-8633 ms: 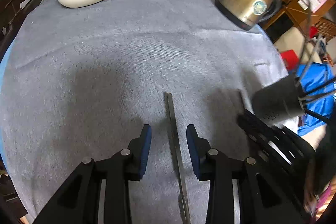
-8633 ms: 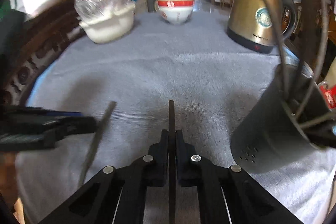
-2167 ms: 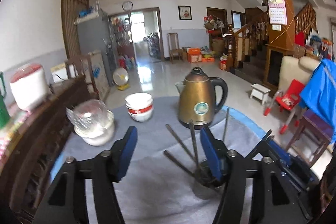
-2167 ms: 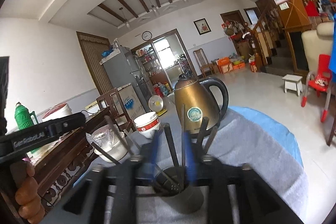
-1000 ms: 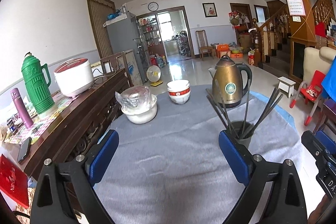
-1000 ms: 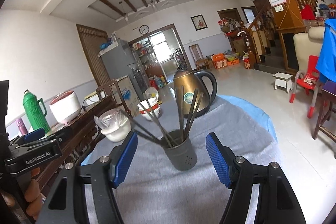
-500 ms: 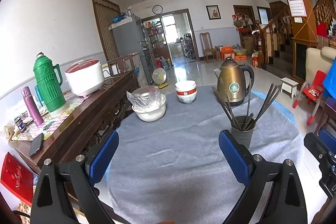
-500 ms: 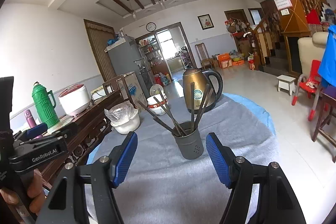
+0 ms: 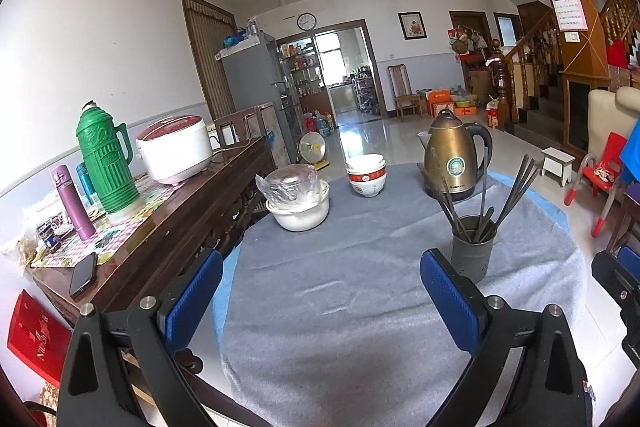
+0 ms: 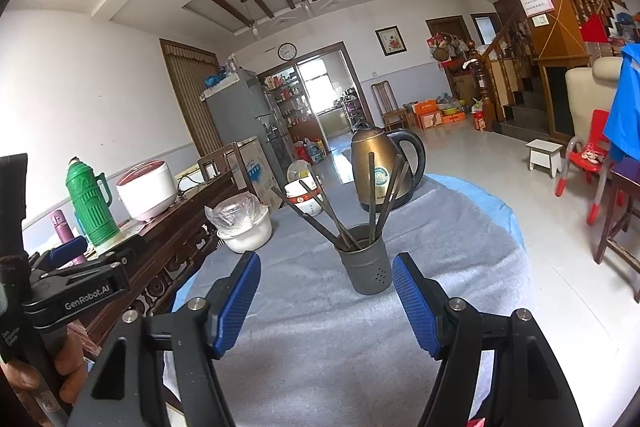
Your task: Organize utensils
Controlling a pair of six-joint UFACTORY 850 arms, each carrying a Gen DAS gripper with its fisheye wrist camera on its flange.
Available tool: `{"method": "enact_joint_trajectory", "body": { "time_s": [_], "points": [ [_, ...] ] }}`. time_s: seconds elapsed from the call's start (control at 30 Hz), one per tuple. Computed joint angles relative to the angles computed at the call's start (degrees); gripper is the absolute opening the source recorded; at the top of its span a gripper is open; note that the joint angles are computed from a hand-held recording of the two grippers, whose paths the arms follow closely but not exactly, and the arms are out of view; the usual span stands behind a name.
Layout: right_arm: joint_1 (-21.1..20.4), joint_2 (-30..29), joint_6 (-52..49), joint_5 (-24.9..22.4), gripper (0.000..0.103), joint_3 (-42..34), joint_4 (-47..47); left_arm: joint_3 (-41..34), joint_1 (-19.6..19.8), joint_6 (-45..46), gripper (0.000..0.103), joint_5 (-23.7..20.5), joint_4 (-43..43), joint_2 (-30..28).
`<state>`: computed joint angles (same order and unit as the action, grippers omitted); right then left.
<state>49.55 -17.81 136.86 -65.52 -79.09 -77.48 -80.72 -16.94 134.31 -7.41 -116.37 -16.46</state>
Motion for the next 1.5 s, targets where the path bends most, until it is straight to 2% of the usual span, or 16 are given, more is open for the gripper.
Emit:
{"method": "enact_joint_trajectory", "body": {
  "time_s": [0.33,1.5],
  "points": [
    [0.0,-0.6,-0.4,0.0,0.072,-1.0,-0.5,-0.1,0.6,1.7,0.099,0.1,-2.8,0.0],
    [0.2,-1.0,-0.5,-0.3,0.072,-1.7,-0.7,0.4,0.9,-1.3,0.099,0.7,-0.4,-0.1]
  ]
}}
